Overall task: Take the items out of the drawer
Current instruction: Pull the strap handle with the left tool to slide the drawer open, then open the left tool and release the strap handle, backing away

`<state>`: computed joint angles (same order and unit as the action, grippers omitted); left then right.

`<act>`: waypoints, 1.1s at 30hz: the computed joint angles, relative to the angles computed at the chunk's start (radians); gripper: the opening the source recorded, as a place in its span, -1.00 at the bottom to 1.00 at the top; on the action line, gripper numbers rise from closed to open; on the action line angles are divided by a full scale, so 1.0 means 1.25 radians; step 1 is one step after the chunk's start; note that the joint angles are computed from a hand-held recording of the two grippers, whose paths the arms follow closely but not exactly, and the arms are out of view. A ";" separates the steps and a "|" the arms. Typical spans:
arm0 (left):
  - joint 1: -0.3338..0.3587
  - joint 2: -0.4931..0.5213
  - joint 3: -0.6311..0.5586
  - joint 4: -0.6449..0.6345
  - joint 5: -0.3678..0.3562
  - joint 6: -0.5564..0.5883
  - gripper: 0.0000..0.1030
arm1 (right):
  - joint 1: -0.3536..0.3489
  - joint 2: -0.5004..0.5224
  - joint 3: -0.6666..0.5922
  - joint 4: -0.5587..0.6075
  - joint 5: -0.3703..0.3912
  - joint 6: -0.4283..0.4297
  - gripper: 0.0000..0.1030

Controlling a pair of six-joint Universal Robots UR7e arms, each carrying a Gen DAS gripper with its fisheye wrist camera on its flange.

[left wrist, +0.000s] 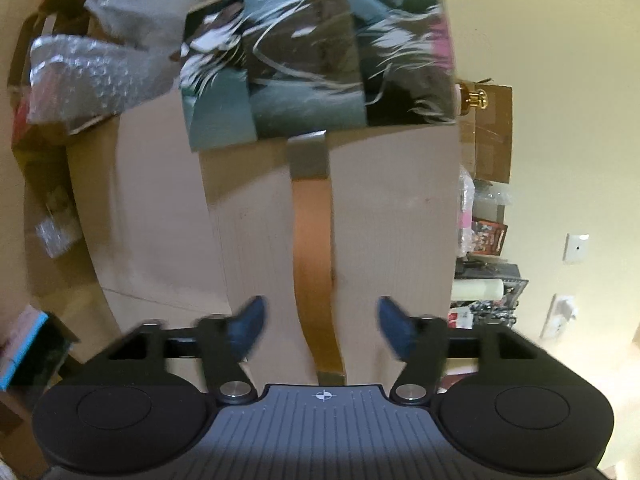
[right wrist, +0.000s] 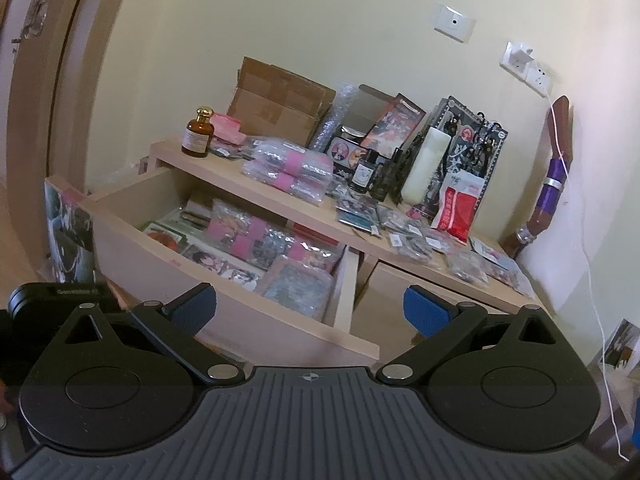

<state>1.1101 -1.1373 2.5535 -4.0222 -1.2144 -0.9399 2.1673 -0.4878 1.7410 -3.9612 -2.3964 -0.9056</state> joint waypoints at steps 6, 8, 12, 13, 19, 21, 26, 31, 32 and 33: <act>-0.037 -0.075 0.016 0.072 0.080 0.066 1.00 | 0.006 0.007 -0.015 0.020 0.015 0.025 1.00; -0.052 -0.106 0.019 0.107 0.107 0.084 1.00 | 0.007 0.011 -0.022 0.026 0.019 0.035 1.00; -0.072 -0.151 0.013 0.156 0.150 0.147 1.00 | 0.013 0.014 -0.042 0.064 0.007 0.071 1.00; -0.077 -0.160 0.011 0.163 0.160 0.164 1.00 | 0.014 0.015 -0.047 0.075 0.003 0.082 1.00; -0.098 -0.209 -0.013 0.252 0.196 0.248 1.00 | 0.019 0.021 -0.071 0.108 -0.011 0.119 1.00; -0.102 -0.222 -0.021 0.279 0.207 0.267 1.00 | 0.021 0.022 -0.076 0.116 -0.012 0.131 1.00; -0.120 -0.252 -0.041 0.352 0.263 0.329 1.00 | 0.022 0.019 -0.089 0.165 -0.016 0.185 1.00; -0.143 -0.273 -0.066 0.419 0.330 0.394 1.00 | 0.025 0.017 -0.114 0.250 -0.042 0.253 1.00; -0.147 -0.276 -0.071 0.428 0.342 0.405 1.00 | 0.026 0.016 -0.121 0.281 -0.051 0.276 1.00; -0.152 -0.279 -0.076 0.441 0.354 0.415 1.00 | 0.026 0.014 -0.127 0.313 -0.059 0.299 1.00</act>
